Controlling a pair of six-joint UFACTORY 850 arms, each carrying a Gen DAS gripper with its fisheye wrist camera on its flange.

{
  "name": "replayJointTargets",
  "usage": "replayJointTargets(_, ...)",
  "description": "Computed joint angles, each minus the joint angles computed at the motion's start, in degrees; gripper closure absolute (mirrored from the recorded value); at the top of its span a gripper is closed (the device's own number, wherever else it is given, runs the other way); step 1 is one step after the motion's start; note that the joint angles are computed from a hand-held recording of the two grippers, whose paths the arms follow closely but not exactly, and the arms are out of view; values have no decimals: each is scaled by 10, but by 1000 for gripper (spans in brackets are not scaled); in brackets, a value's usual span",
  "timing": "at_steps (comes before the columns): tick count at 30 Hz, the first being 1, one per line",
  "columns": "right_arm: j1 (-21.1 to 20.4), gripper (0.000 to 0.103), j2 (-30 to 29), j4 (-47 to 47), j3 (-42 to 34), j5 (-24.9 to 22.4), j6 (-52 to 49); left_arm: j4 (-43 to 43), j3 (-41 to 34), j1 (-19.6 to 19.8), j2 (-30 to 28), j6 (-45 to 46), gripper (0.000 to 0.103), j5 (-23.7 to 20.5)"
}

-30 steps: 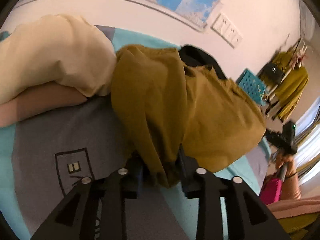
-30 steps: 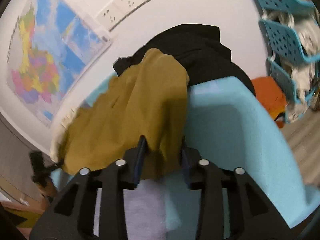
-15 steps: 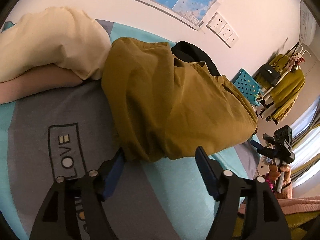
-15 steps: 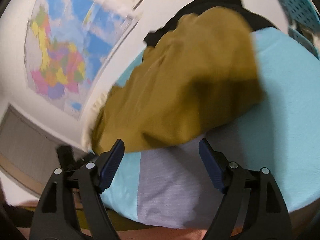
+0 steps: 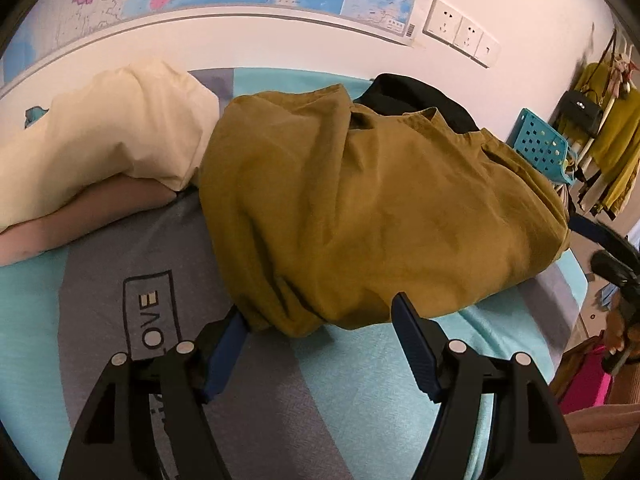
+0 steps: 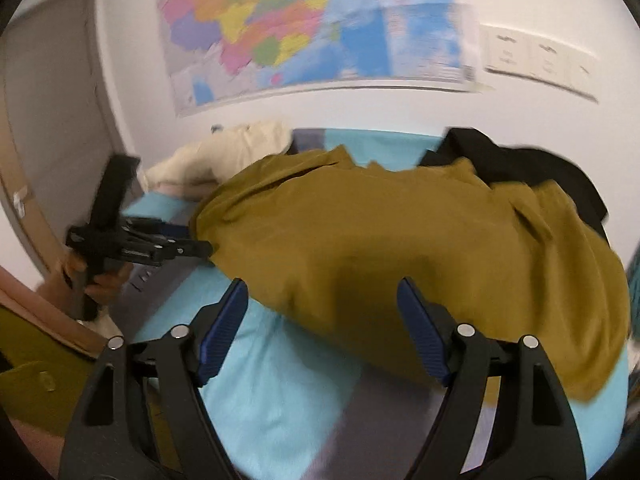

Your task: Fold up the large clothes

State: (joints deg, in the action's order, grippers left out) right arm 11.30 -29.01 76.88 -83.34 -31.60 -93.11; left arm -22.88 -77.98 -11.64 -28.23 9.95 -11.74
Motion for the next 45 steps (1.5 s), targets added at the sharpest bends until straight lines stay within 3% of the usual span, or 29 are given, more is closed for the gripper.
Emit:
replayJointTargets(4, 41, 25, -25, -48, -20, 62, -40, -16, 9, 3, 6, 10, 34, 7)
replayJointTargets(10, 84, 24, -57, -114, -43, 110, -61, -51, 21, 4, 14, 37, 34, 12)
replayJointTargets(16, 106, 26, -74, -56, -39, 185, -170, -259, 37, 19, 21, 219, 33, -9)
replayJointTargets(18, 106, 29, -80, -58, -44, 191, -168, -306, 41, 24, 23, 260, 33, -24)
replayJointTargets(22, 101, 42, -81, -69, -48, 175, -149, -396, 48, 34, 26, 339, 33, -56)
replayJointTargets(26, 87, 77, -91, -134, -76, 105, -56, -499, 53, 40, 22, 423, 33, -104)
replayJointTargets(29, 77, 89, -95, -134, -95, 65, -21, -527, 40, 39, 8, 437, 33, -125)
replayJointTargets(31, 69, 91, -98, -121, -109, 39, -5, -548, 33, 39, 0, 438, 33, -125)
replayJointTargets(33, 58, 91, -104, -103, -128, 4, 17, -625, 30, 45, -8, 480, 32, -143)
replayJointTargets(36, 57, 91, -106, -108, -133, -3, 31, -785, 37, 59, -14, 565, 27, -173)
replayJointTargets(38, 58, 91, -109, -121, -133, -5, 50, -847, 34, 68, -24, 587, 24, -205)
replayJointTargets(42, 50, 88, -113, -100, -134, -33, 70, -830, -3, 70, -60, 528, 24, -225)
replayJointTargets(45, 47, 87, -112, -85, -131, -41, 68, -779, -31, 56, -74, 497, 24, -198)
